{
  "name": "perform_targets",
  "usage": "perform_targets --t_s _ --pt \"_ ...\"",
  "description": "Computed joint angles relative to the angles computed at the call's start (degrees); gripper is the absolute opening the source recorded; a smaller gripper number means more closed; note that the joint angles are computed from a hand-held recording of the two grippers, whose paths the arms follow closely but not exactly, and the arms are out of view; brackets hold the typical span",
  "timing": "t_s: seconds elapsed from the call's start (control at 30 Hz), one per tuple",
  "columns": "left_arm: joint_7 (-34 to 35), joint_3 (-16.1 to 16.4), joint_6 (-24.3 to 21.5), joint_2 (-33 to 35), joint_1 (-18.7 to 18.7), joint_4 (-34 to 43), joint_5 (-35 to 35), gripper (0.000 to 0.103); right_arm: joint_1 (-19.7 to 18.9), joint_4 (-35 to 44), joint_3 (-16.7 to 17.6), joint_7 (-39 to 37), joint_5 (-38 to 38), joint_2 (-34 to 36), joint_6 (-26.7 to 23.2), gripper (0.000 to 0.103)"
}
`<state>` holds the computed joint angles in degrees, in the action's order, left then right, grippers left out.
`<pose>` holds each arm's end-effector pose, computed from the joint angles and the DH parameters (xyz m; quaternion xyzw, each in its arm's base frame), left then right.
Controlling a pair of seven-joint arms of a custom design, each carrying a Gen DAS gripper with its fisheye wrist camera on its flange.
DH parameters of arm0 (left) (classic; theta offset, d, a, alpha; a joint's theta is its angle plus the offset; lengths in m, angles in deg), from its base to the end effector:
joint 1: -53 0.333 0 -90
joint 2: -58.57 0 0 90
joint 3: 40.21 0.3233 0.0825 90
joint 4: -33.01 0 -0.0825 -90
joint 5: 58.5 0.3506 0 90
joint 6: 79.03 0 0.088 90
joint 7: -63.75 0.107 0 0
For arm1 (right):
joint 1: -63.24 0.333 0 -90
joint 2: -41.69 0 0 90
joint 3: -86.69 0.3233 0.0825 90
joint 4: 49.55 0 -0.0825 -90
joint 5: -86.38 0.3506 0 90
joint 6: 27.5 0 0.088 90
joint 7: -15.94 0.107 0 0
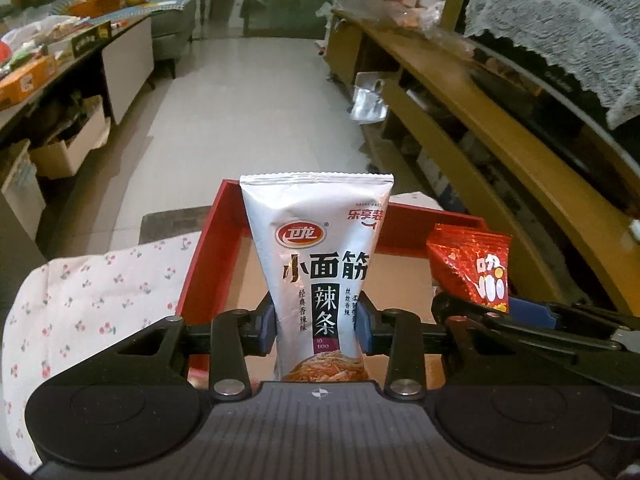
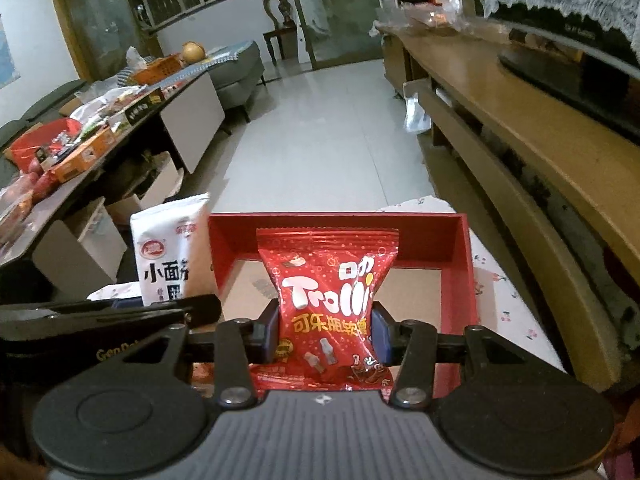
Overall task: Organize snacks
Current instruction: 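Carry the white pack in the left gripper and the Trolli bag in the right toward the red box, then lower both packs into the red box and open both grippers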
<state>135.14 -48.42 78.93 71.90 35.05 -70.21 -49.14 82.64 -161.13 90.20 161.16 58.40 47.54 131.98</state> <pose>0.5766 -0.2810 0.5247 -0.5754 0.7360 -0.3114 0.1739 0.5439 0.2512 0.5330 -0.5946 0.7071 -0.1928 0.3306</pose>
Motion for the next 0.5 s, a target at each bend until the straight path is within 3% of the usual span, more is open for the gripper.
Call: perform_targets --t_s 0.5 --pt "-2.50 2.46 -6.91 9.77 -1.92 9.80 2.04 0.041 -0.70 6.39 -0.57 -8.68 7.94 9.65 -1.85 0.070"
